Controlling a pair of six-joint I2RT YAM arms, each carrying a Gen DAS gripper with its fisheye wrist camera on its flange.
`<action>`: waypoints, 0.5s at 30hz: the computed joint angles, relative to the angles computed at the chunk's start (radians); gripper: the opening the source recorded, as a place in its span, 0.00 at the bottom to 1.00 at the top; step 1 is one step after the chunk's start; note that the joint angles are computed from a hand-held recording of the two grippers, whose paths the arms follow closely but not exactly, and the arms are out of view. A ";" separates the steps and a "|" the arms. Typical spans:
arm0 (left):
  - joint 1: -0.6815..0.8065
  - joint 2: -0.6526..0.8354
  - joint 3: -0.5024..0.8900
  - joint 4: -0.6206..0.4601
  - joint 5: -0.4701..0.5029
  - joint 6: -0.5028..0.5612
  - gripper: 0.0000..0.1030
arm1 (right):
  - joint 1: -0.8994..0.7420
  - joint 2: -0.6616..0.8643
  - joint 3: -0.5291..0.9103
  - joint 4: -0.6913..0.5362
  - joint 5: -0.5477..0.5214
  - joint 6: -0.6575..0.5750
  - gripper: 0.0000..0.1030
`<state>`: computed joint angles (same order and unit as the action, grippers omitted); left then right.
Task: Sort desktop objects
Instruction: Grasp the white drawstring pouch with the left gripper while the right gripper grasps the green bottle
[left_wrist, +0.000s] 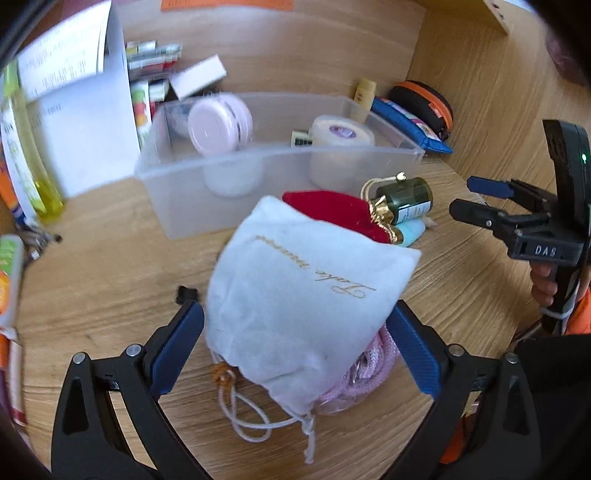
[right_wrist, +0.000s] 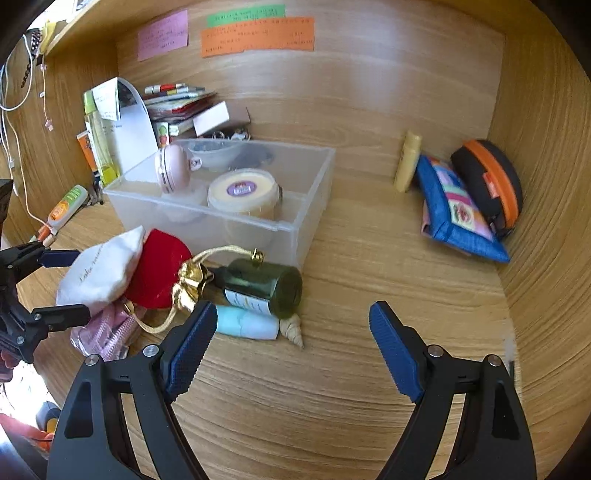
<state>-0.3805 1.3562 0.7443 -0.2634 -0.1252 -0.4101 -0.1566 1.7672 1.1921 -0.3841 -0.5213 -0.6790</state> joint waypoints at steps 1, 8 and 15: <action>0.006 0.012 0.004 0.001 0.011 -0.007 0.97 | 0.003 0.009 0.006 -0.003 0.003 -0.001 0.80; 0.054 0.057 0.007 0.050 0.105 -0.055 0.97 | 0.037 0.102 0.085 -0.037 0.006 -0.003 0.80; 0.037 0.111 0.029 0.073 0.079 -0.066 0.97 | 0.082 0.195 0.160 -0.061 0.036 -0.006 0.80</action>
